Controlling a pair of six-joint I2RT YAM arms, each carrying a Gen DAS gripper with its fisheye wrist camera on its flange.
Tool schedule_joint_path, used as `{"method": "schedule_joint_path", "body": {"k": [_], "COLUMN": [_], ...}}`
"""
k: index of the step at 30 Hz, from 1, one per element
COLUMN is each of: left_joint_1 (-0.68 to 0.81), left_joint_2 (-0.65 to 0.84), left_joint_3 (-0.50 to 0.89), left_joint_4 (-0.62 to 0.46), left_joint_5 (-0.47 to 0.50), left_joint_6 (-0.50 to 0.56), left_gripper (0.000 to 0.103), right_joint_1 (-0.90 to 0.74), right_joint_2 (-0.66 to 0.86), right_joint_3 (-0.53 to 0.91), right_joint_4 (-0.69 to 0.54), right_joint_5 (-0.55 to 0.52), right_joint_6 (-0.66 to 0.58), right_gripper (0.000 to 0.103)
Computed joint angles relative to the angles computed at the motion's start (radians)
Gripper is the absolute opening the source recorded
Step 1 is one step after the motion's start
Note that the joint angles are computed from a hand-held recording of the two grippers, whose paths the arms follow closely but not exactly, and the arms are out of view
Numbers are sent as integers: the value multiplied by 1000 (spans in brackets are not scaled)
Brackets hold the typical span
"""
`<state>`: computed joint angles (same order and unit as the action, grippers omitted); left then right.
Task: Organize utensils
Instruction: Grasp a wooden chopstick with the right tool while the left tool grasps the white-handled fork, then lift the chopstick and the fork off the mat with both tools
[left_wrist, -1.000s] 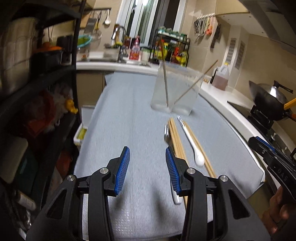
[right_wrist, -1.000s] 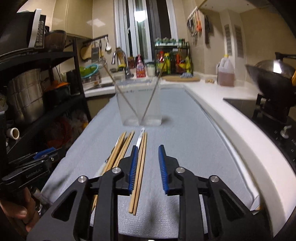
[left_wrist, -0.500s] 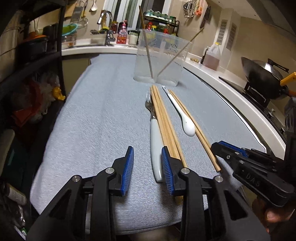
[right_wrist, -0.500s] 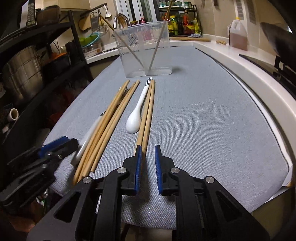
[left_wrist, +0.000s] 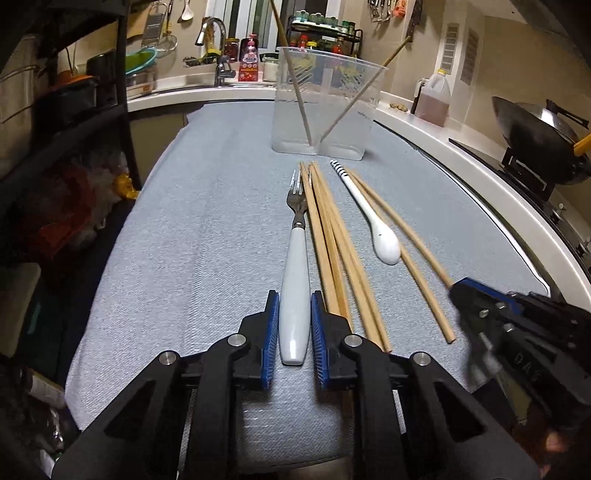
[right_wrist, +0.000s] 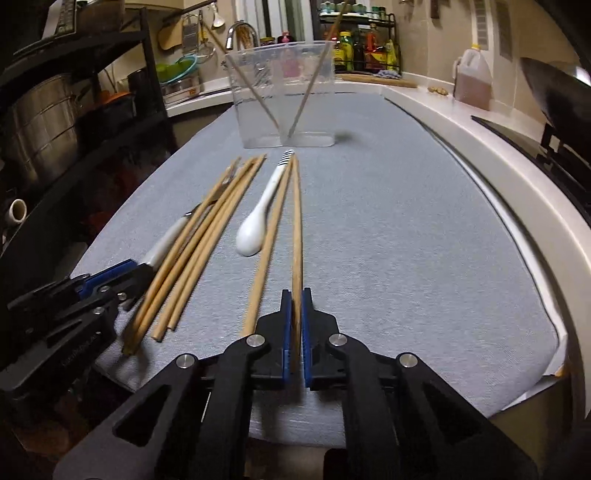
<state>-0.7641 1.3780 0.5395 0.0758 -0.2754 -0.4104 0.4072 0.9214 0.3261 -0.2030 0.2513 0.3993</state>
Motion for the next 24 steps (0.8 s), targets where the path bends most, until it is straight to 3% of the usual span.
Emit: {"method": "schedule_joint_path", "body": {"k": [6,24], "left_joint_1": [10,-12], "left_joint_2": [-83,-37], "left_joint_3": [-65,-83], "left_joint_4": [-26,77], "left_joint_5": [-32,-99], "left_joint_6": [11,47], "left_gripper": [18,18], "right_joint_1": [-77,-110], "right_joint_2": [-114,-147], "right_joint_3": [-14,-86], "right_joint_4": [-105,-33], "right_joint_5": [15,-14], "right_joint_6": [-36,-41], "right_gripper": [5,9]}}
